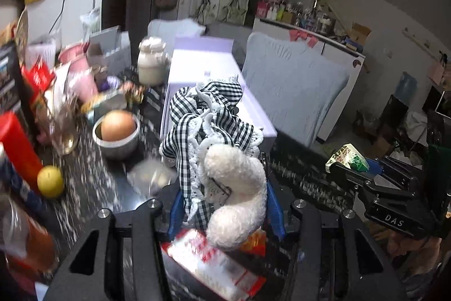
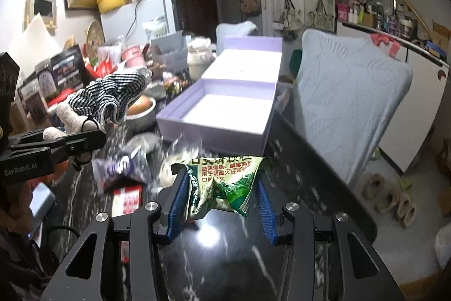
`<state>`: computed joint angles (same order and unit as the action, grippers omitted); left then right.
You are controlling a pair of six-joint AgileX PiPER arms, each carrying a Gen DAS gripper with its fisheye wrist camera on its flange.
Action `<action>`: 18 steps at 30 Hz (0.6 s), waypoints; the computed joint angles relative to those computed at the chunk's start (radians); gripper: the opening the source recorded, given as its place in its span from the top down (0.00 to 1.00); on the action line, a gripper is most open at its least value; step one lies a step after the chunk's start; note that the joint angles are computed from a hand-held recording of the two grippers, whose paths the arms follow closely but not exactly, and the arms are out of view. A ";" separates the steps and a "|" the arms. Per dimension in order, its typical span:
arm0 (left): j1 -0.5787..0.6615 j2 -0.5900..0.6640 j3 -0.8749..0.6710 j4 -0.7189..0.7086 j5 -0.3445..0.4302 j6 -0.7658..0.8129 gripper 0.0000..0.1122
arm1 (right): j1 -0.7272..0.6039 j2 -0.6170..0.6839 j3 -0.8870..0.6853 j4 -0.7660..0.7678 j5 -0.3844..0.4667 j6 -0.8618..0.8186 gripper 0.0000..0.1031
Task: Organize soft objects
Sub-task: 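Lift and carry the plush with the left tool while the right carries the green packet into the lavender box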
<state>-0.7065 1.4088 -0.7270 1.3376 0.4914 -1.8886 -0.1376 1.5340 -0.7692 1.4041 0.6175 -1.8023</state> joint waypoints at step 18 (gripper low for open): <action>0.235 0.211 -0.342 0.134 -0.196 0.111 0.57 | 0.145 0.235 -0.478 -0.114 -0.023 0.235 0.56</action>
<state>-0.4712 1.6193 -1.0686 1.4720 0.2958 -1.7776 0.0077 1.7691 -1.2476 1.2904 0.5943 -1.5670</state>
